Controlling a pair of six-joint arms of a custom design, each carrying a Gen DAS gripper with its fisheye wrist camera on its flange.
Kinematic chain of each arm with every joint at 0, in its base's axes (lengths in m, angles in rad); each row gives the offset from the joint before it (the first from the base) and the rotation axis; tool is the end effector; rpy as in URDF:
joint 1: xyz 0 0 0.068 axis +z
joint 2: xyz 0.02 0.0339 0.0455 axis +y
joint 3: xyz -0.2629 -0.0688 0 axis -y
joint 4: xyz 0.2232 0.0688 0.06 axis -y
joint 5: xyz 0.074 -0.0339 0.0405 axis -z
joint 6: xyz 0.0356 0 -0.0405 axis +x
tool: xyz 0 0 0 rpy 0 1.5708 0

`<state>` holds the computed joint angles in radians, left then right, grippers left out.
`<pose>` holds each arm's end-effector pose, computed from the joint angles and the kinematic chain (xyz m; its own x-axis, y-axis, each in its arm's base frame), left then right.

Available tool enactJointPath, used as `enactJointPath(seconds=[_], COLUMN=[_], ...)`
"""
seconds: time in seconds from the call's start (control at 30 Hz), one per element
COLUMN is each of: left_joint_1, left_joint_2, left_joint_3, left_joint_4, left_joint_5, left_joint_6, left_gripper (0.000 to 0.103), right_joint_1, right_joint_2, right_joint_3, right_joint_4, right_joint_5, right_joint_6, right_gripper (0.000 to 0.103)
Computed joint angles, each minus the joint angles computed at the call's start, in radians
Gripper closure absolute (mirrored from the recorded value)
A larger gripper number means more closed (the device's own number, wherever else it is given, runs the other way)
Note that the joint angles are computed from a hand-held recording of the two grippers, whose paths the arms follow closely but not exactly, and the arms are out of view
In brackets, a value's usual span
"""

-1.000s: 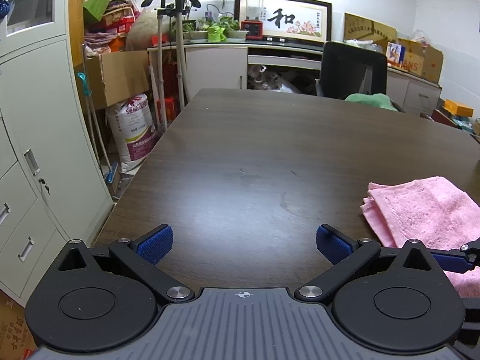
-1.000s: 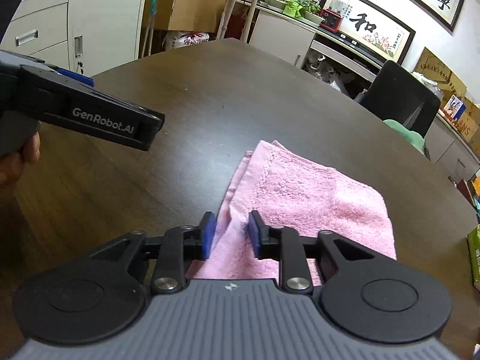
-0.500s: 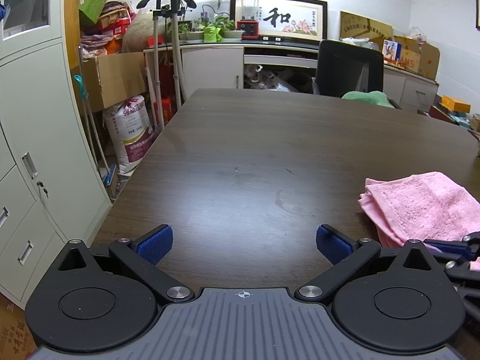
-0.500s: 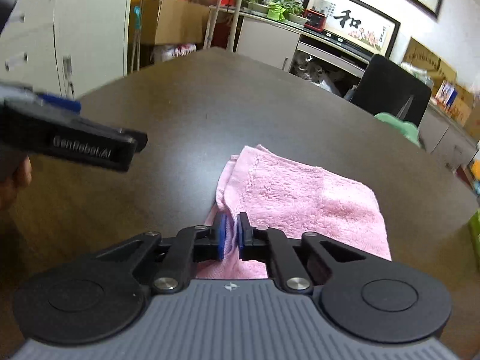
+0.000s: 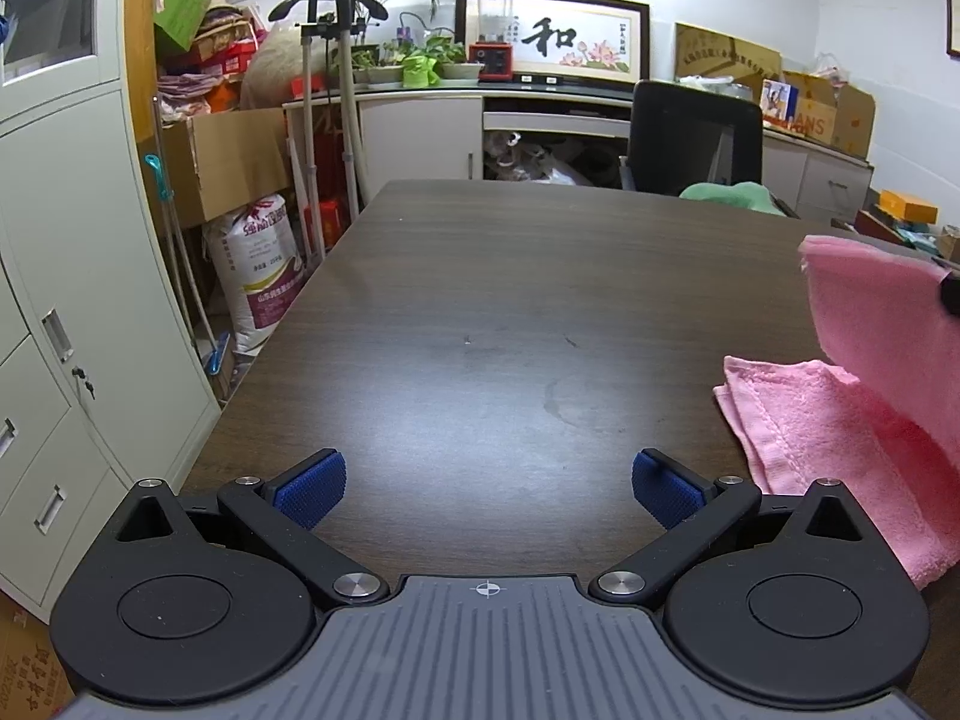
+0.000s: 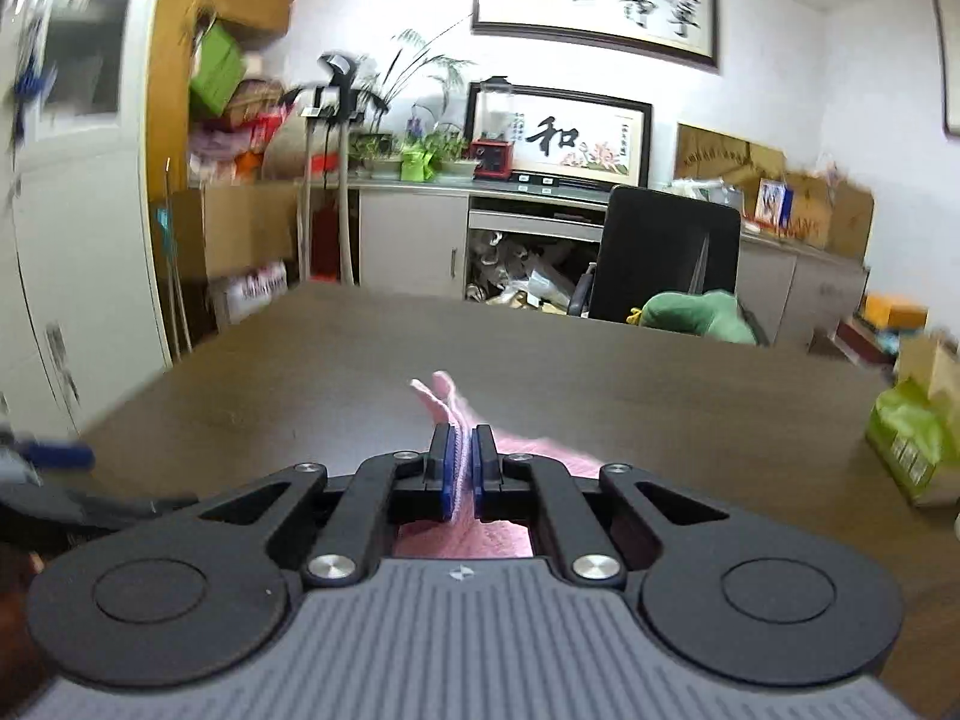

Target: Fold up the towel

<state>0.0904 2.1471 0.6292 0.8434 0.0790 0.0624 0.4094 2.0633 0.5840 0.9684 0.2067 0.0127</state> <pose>0.3194 0.0261 0.0458 -0.6225 0.0060 -0.7826 0.0102 0.9999 -0.0005 0.2959 0.1204 0.0752 -0.4514 -0.1823 -0.8735 -0.2196 0.9715 -0.0893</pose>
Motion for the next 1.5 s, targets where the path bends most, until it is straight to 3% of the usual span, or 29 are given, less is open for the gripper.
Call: enactJointPath(seconds=[0.13,0.3,0.4,0.5,0.6,0.73,0.83,0.93,1.03,1.1,1.2,1.33,1.5], left_joint_1=[-0.004,-0.011,-0.02,-0.032,-0.043,-0.074,-0.126,-0.213,-0.298,-0.328,-0.369,-0.343,-0.352], left_joint_2=[0.008,0.017,0.025,0.037,0.044,0.04,0.03,0.038,0.06,0.072,0.109,0.126,0.14], left_joint_3=[0.002,0.004,-0.002,-0.019,-0.044,-0.085,-0.111,-0.121,-0.088,-0.05,0.019,0.033,0.005], left_joint_4=[0.002,0.008,0.032,0.083,0.144,0.205,0.253,0.314,0.301,0.228,0.122,0.104,0.172], left_joint_5=[-0.005,-0.007,-0.012,-0.026,-0.004,0.085,0.15,0.143,0.118,0.092,-0.053,-0.055,-0.093], left_joint_6=[-0.002,0.007,0.015,0.024,0.038,0.031,0.003,-0.008,0.026,0.054,0.061,0.05,0.062], left_gripper=[0.0,0.0,0.0,0.0,0.0,0.0,0.0,0.0,0.0,0.0,0.0,0.0,0.0], right_joint_1=[0.017,0.007,-0.072,-0.184,-0.336,-0.525,-0.612,-0.683,-0.716,-0.726,-0.717,-0.679,-0.696], right_joint_2=[0.132,0.133,0.073,0.014,-0.02,0.009,0.085,0.193,0.275,0.31,0.324,0.301,0.208], right_joint_3=[0.14,0.148,0.117,0.077,0.055,0.098,0.147,0.245,0.361,0.414,0.453,0.432,0.328], right_joint_4=[-0.169,-0.208,-0.228,-0.21,-0.202,-0.245,-0.204,-0.194,-0.32,-0.388,-0.493,-0.559,-0.528], right_joint_5=[-0.075,-0.157,-0.325,-0.49,-0.688,-0.933,-1.033,-1.122,-1.215,-1.248,-1.213,-1.108,-1.126], right_joint_6=[0.005,0.023,0.064,0.106,0.145,0.178,0.222,0.296,0.295,0.281,0.213,0.102,0.038], right_gripper=[0.096,0.088,0.084,0.067,0.058,0.058,0.055,0.052,0.052,0.051,0.051,0.052,0.049])
